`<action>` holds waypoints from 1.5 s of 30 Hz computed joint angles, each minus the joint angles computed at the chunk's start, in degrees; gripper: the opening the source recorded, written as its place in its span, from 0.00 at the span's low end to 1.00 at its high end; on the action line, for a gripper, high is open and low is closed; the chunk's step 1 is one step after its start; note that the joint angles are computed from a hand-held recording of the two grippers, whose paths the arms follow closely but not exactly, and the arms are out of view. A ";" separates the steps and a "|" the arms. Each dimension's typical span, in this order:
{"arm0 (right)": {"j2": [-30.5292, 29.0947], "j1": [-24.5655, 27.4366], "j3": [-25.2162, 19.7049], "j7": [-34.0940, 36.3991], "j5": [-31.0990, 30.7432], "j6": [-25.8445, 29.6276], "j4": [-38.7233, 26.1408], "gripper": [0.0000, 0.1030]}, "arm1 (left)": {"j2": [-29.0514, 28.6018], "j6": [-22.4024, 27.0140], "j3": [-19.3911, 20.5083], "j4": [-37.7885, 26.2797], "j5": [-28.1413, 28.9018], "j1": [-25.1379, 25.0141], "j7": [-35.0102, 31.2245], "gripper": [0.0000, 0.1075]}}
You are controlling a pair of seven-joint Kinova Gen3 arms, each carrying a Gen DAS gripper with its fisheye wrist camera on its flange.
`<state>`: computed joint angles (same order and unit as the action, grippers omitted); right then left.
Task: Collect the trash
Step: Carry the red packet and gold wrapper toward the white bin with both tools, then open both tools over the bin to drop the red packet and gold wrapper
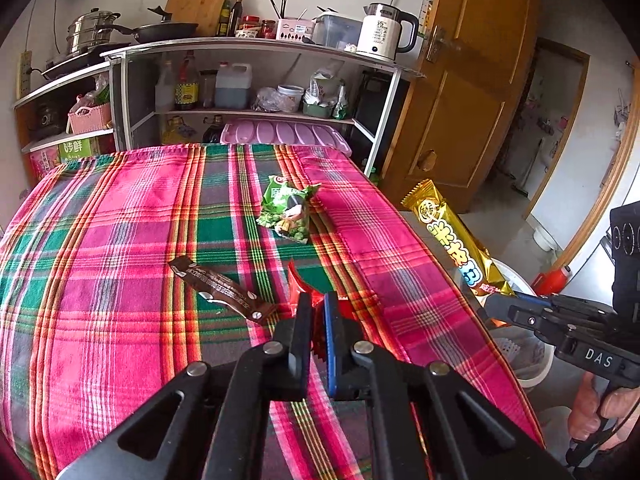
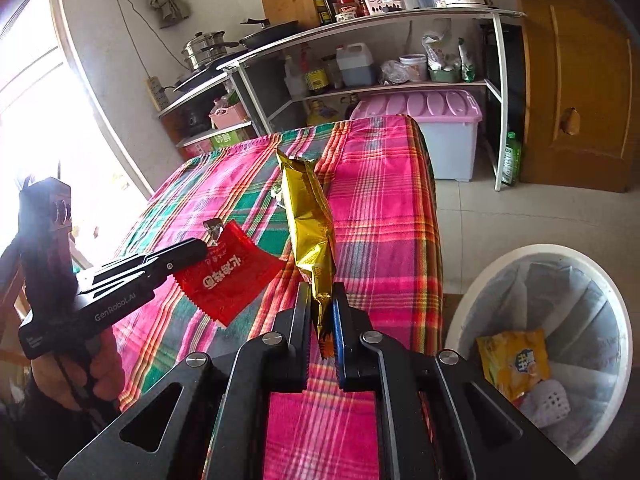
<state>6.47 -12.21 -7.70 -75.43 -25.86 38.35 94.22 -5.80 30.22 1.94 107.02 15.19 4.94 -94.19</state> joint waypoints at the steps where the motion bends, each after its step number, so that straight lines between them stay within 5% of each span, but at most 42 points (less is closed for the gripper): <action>1: -0.42 0.26 0.10 0.27 -0.29 0.08 0.33 0.09 | -0.44 -0.03 0.33 0.21 -0.39 0.10 0.48 0.05; 24: -7.31 1.56 4.05 3.85 -4.97 -0.55 7.34 0.09 | -3.78 -0.62 2.60 -0.03 -3.37 4.47 5.23 0.03; 45: -9.36 5.74 7.70 0.53 -2.11 -0.40 10.65 0.09 | 5.16 -0.77 6.67 -8.75 -2.16 9.32 3.68 0.03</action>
<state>-2.89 -6.47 0.01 -74.90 -27.98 37.96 104.86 -0.64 29.45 8.61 98.28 13.04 14.27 -90.51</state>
